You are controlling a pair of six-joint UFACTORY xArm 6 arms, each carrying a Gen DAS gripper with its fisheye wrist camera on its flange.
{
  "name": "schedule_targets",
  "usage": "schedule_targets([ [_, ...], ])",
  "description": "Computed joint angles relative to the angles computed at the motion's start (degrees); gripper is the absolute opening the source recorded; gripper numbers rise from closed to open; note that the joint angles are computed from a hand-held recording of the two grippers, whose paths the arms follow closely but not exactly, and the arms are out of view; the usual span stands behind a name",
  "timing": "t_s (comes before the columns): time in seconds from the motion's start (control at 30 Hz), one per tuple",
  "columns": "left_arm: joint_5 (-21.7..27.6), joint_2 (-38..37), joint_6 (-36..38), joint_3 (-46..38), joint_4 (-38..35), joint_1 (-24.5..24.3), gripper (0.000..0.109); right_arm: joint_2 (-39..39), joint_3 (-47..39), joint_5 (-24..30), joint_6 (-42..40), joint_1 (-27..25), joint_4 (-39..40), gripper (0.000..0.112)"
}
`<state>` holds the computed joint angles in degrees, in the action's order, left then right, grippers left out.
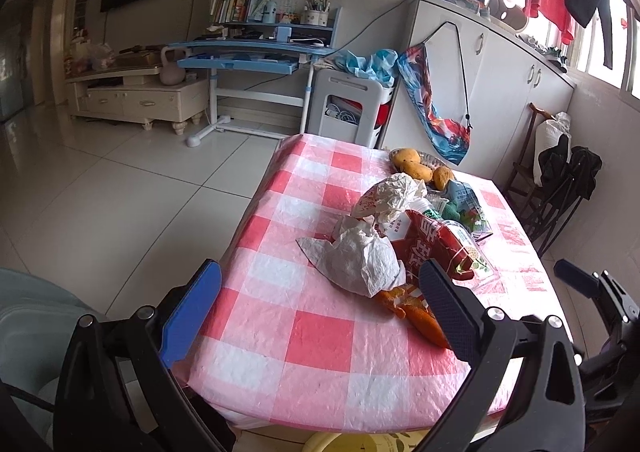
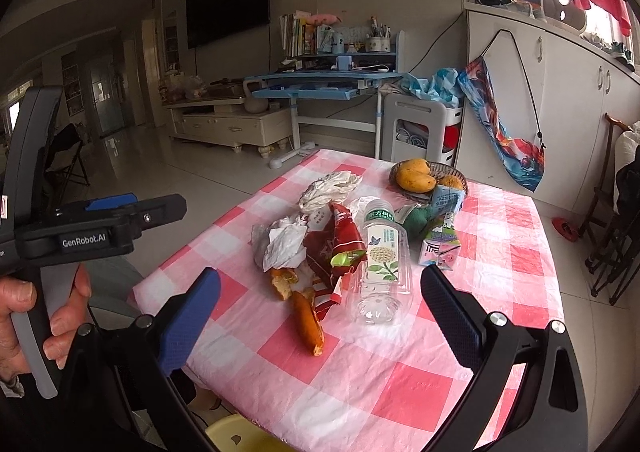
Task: Collect trash
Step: 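Grasp the orange bread crust with the right gripper while the left grasps white tissue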
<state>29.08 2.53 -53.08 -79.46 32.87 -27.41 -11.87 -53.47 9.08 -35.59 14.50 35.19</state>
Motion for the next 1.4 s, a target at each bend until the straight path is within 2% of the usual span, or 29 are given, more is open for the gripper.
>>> schedule_targets([
  [0.27,0.3,-0.2,-3.5,0.1,2.0,0.6,0.096,1.4,-0.8,4.0,0.8,-0.2,-1.9,0.093],
  [0.33,0.6,-0.2,-4.1,0.0,2.4,0.7,0.096,2.2,-1.2,5.9,2.7,-0.5,-4.3,0.081],
  [0.47,2.2,0.5,-4.3,-0.6,2.3,0.7,0.096,4.5,-2.6,9.4,5.1,-0.9,-6.6,0.074],
  [0.63,2.5,1.2,-3.8,-1.0,1.6,0.8,0.096,7.7,-5.3,12.7,7.2,-1.3,-8.2,0.055],
  [0.83,2.4,3.2,-1.3,-2.7,0.7,0.2,0.096,11.1,-8.1,15.1,10.1,-1.8,-10.4,0.048],
  [0.9,3.1,5.4,0.8,-4.7,-0.4,-0.2,0.096,11.8,-8.4,15.4,11.2,-1.9,-12.1,0.042],
  [0.93,3.5,6.5,2.0,-5.9,-0.9,-0.5,0.096,12.2,-8.5,15.9,11.2,-2.0,-12.2,0.035],
  [1.03,6.5,11.5,8.8,-11.6,-4.5,-1.4,0.096,12.5,-8.6,16.6,10.0,-2.3,-10.8,0.025],
  [1.2,9.8,19.1,14.2,-21.1,-8.3,-1.8,0.096,11.7,-8.3,18.3,6.9,-2.7,-8.1,0.022],
  [1.27,13.4,24.7,17.2,-28.1,-10.3,-2.1,0.096,10.6,-7.1,18.2,6.6,-2.7,-8.8,0.022],
  [1.33,16.3,28.4,18.7,-32.5,-10.6,-2.4,0.096,9.6,-6.1,18.5,5.9,-3.0,-8.5,0.022],
  [1.4,16.6,29.8,18.2,-33.9,-10.2,-2.5,0.096,8.9,-5.6,19.3,4.9,-3.5,-7.5,0.022],
])
